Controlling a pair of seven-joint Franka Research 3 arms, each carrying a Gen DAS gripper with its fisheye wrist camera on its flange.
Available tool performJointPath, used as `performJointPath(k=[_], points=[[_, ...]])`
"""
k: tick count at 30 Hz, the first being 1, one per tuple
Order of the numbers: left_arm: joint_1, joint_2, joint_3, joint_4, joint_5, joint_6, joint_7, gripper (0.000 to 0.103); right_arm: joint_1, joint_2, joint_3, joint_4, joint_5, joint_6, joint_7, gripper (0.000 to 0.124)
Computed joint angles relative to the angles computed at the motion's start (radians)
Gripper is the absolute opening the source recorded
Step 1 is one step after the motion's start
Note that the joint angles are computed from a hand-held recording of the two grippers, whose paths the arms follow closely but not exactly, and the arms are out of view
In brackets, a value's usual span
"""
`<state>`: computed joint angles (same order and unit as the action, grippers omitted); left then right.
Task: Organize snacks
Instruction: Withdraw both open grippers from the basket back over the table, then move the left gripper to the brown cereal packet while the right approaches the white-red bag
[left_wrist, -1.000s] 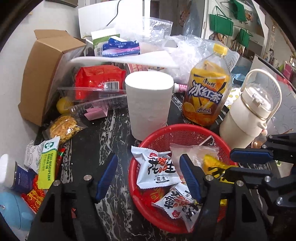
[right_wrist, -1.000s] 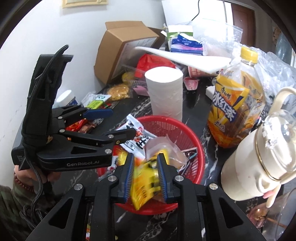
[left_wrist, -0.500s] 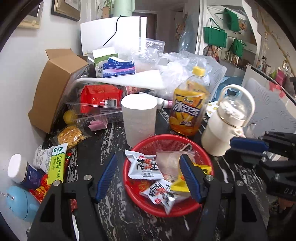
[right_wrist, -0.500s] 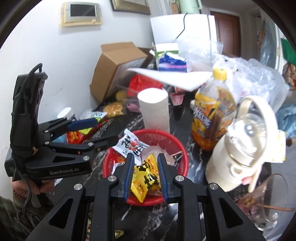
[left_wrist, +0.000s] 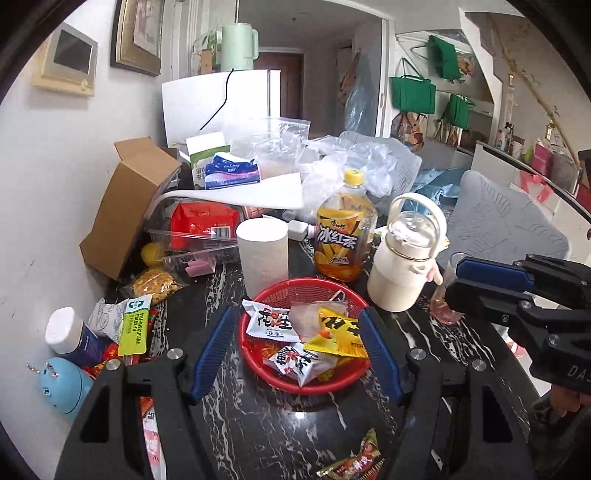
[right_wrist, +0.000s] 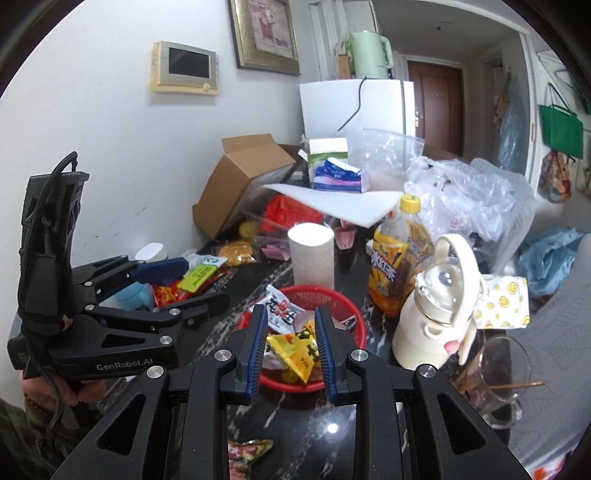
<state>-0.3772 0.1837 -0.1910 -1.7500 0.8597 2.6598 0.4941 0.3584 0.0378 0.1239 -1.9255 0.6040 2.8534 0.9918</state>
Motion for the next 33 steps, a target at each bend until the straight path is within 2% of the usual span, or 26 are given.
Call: performJointPath(k=[4,7,9,11,13,16,19,26,33], points=[[-0.012,-0.048,-0.005,-0.046,0.055,-0.004,-0.048,0.068,0.015,-0.069,0.004,-0.072,0.044,0.035,-0.031,0.031],[-0.013,-0.083,-0.023,-0.080,0.091,0.001,-0.084,0.068,0.034,-0.119,-0.006,-0.115,0.105,0.030,-0.070,0.031],[-0.011,-0.106,-0.036,-0.106,0.099,0.006,-0.091,0.068,0.046,-0.156,-0.010,-0.156,0.110,0.049,-0.068,0.034],[-0.010,-0.127,-0.049,-0.129,0.115,0.004,-0.102,0.068,0.060,-0.190,-0.014,-0.195,0.115,0.070,-0.064,0.042],[-0.008,-0.145,-0.061,-0.151,0.123,0.007,-0.120,0.068,0.074,-0.219,-0.020,-0.230,0.116,0.077,-0.055,0.042],[-0.002,-0.167,-0.076,-0.188,0.111,0.030,-0.127,0.068,0.080,-0.260,-0.019,-0.282,0.079,0.092,-0.005,0.043],[-0.002,-0.176,-0.091,-0.211,0.089,0.029,-0.117,0.069,0.090,-0.299,-0.024,-0.337,0.051,0.108,0.037,0.053],[-0.008,-0.197,-0.111,-0.280,0.077,0.053,-0.145,0.069,0.090,-0.374,-0.022,-0.457,-0.028,0.123,0.166,0.053],[-0.012,-0.199,-0.120,-0.336,0.050,0.063,-0.163,0.068,0.067,-0.391,-0.005,-0.531,-0.116,0.119,0.291,0.054]])
